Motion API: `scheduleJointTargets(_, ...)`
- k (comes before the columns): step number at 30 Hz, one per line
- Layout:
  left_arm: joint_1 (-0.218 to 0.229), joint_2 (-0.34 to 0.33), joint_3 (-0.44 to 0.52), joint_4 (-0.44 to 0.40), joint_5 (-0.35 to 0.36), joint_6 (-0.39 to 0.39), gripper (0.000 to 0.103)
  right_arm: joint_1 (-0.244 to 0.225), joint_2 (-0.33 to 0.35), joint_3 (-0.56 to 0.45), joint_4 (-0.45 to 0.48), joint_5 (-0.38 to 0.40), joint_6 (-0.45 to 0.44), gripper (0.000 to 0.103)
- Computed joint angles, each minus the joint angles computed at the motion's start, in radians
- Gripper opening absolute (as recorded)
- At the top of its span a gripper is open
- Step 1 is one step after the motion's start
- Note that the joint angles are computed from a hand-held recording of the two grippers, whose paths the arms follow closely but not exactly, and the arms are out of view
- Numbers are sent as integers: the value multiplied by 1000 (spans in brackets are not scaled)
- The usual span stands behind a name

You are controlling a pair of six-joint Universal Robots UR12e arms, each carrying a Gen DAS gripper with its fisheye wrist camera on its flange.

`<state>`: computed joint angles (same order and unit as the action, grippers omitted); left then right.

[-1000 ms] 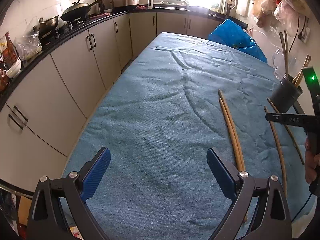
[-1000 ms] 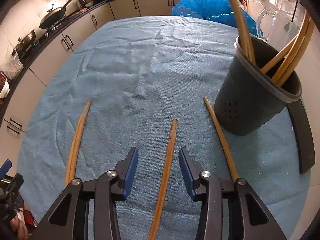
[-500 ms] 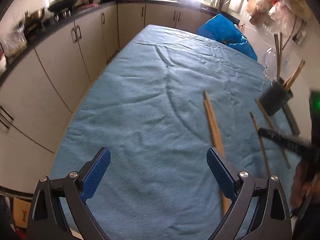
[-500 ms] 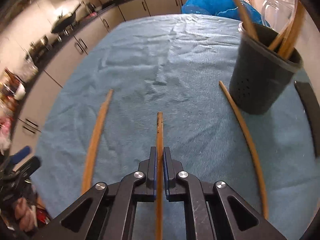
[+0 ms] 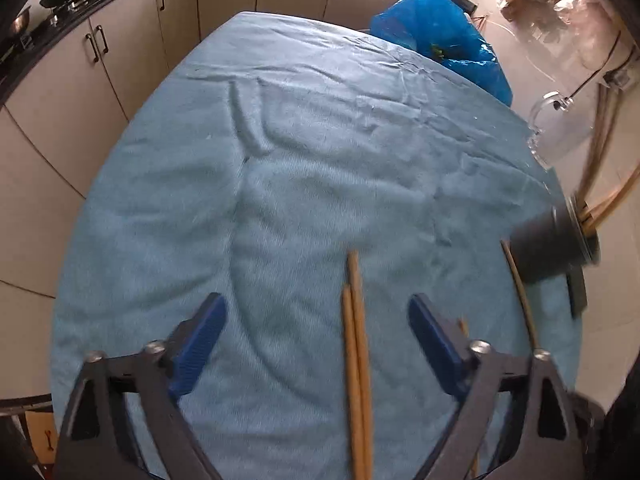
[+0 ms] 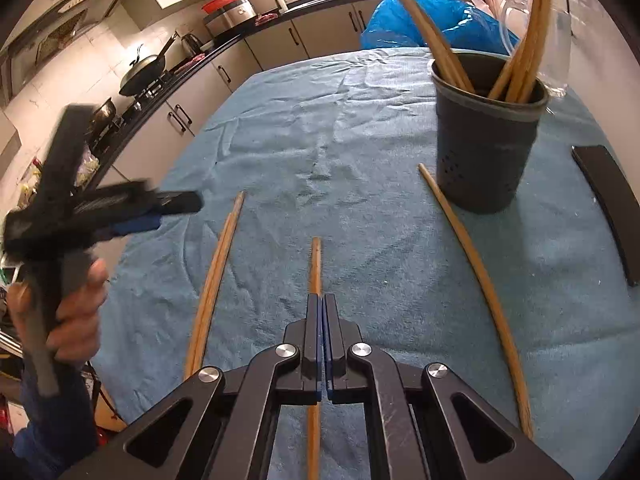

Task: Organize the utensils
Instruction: 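Grasp a chopstick with the left gripper while the right gripper lifts its own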

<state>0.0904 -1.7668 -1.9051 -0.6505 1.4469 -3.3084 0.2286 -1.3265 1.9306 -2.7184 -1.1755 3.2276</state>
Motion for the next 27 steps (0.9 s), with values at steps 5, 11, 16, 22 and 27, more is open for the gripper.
scheduleJointTargets(5, -34, -49, 61, -52, 53, 28, 66, -25, -10, 21, -6, 26, 24, 2)
scheduleJointTargets(11, -64, -81, 84, -86, 116, 60, 37, -38, -11, 25, -2, 30, 33, 2)
scheduleJointTargets(16, -65, -76, 77, -83, 149, 77, 10, -29, -3, 13, 14, 24, 22, 2)
scheduleJointTargets(22, -21, -43, 38, -68, 141, 61, 10, -3, 16, -20, 48, -9, -22, 24)
scheduleJointTargets(27, 17, -17, 1, -49, 97, 57, 11, 21, 44, -62, 98, -50, -63, 24)
